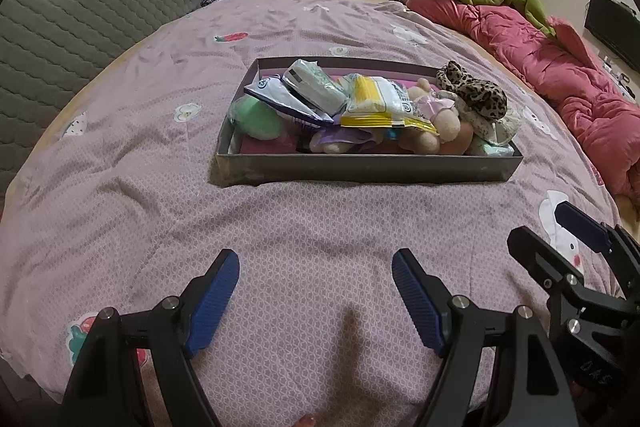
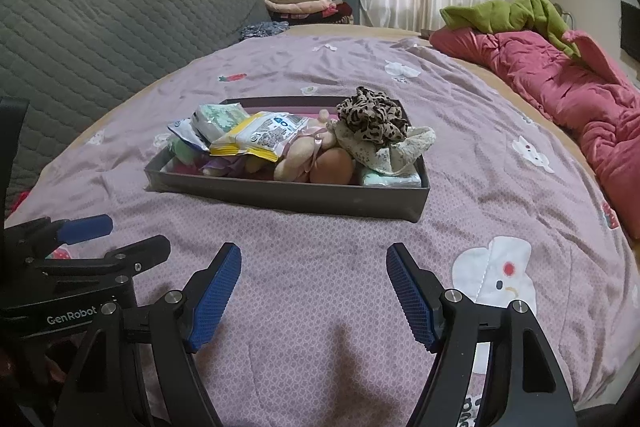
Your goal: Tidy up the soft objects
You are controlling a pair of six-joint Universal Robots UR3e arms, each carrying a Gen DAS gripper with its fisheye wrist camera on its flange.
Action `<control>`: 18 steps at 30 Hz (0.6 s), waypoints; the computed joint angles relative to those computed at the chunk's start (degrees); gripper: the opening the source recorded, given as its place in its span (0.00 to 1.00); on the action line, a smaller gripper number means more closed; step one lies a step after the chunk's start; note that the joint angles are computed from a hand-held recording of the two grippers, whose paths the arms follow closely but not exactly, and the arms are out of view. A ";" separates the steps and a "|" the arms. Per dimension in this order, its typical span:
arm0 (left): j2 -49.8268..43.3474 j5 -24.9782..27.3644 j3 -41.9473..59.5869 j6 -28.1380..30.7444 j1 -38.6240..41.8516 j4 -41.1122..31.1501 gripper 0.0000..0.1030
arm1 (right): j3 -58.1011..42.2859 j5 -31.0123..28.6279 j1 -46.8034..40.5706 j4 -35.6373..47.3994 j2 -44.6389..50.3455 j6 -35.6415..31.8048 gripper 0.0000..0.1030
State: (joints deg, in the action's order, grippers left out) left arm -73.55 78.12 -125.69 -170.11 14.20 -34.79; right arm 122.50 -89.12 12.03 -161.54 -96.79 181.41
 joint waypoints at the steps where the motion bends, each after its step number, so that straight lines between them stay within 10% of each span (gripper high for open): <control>1: 0.09 -0.06 -0.16 0.06 0.00 0.05 0.76 | -0.01 -0.17 -0.02 -0.02 0.16 -0.19 0.74; 18: -0.51 0.12 0.14 -0.79 -0.42 0.14 0.76 | 1.50 0.81 -1.67 -0.52 -1.02 -0.76 0.74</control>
State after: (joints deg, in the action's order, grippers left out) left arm -74.06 78.24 -125.55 -170.89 13.78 -34.65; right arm 124.00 -88.30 10.36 -162.06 -97.80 180.65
